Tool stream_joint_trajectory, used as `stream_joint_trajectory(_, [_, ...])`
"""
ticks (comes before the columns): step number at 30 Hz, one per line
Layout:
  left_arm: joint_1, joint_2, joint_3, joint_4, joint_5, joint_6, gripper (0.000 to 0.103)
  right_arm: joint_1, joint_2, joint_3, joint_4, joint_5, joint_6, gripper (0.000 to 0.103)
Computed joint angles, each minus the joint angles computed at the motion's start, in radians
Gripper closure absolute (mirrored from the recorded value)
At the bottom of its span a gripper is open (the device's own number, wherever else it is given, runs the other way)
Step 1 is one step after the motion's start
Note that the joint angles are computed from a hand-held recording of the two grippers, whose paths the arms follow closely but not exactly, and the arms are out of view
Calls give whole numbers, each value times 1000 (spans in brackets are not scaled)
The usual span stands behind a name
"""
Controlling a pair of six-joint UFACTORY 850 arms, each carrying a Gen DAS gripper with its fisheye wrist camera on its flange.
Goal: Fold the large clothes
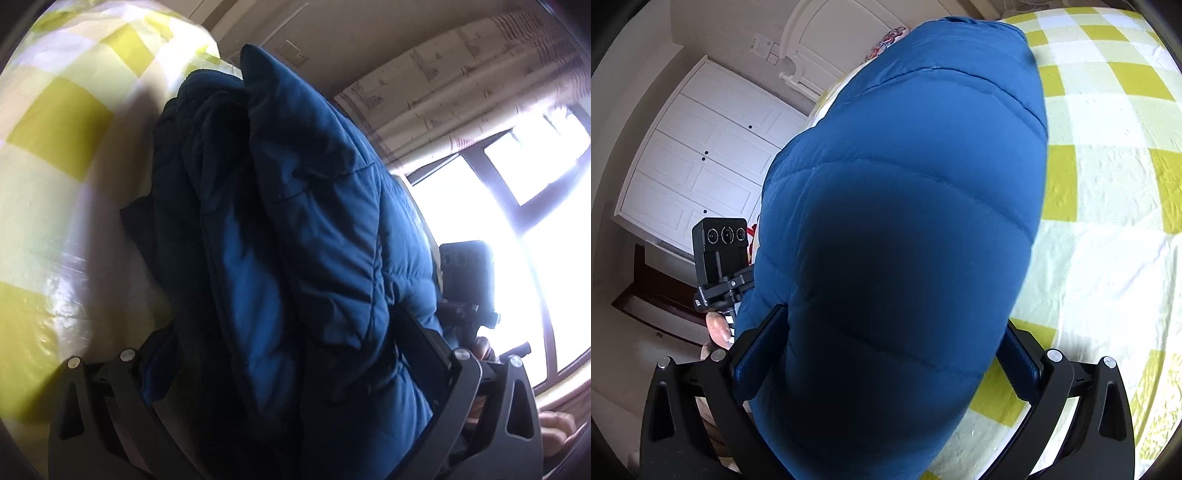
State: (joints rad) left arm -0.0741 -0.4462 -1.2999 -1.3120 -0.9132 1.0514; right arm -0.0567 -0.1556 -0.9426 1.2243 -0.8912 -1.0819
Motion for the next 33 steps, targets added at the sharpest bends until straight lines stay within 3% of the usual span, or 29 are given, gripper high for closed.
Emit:
stream_joint_trajectory(2, [-12, 0, 14, -76, -2, 40, 3, 5, 32, 35, 56, 39, -81, 5])
stream_joint_trajectory(4, [-26, 34, 52, -134, 35, 112, 14, 25, 93, 84, 137, 127, -200, 12])
stream_joint_trajectory(7, [-63, 76, 58, -167, 73, 172, 23, 0, 162, 117, 197, 179, -326, 19])
stream_joint_trajectory(11, [-130, 67, -47, -193, 132, 223, 23, -87, 204, 92, 255, 167, -412, 22])
stream_joint_trajectory(16, [-214, -145, -425, -95, 126, 86, 24, -204, 161, -22, 290, 175, -456, 22])
stream_joint_trajectory(19, [-259, -310, -692, 25, 135, -47, 24, -265, 68, -121, 291, 163, -460, 22])
stream_joint_trajectory(21, [-283, -425, -857, 136, 129, -202, 24, -288, -30, -200, 230, 175, -382, 22])
stream_joint_trajectory(23, [-305, -578, -1033, 293, 107, -411, 24, -277, -125, -271, 76, 245, -241, 22])
stream_joint_trajectory(25, [-324, -660, -1077, 351, 134, -517, 11, -278, -229, -328, 0, 263, -111, 14])
stream_joint_trajectory(27, [-311, -662, -1046, 256, 133, -499, 9, -290, -259, -356, 9, 193, -61, 14])
stream_joint_trajectory(29, [-311, -624, -983, 248, 157, -459, 9, -263, -223, -349, -86, 276, -2, 12])
stream_joint_trajectory(31, [-318, -589, -947, 300, 197, -470, 7, -221, -160, -314, -170, 427, 43, 12])
stream_joint_trajectory(33, [-332, -536, -894, 387, 278, -516, 6, -187, -53, -237, -87, 580, -51, 10])
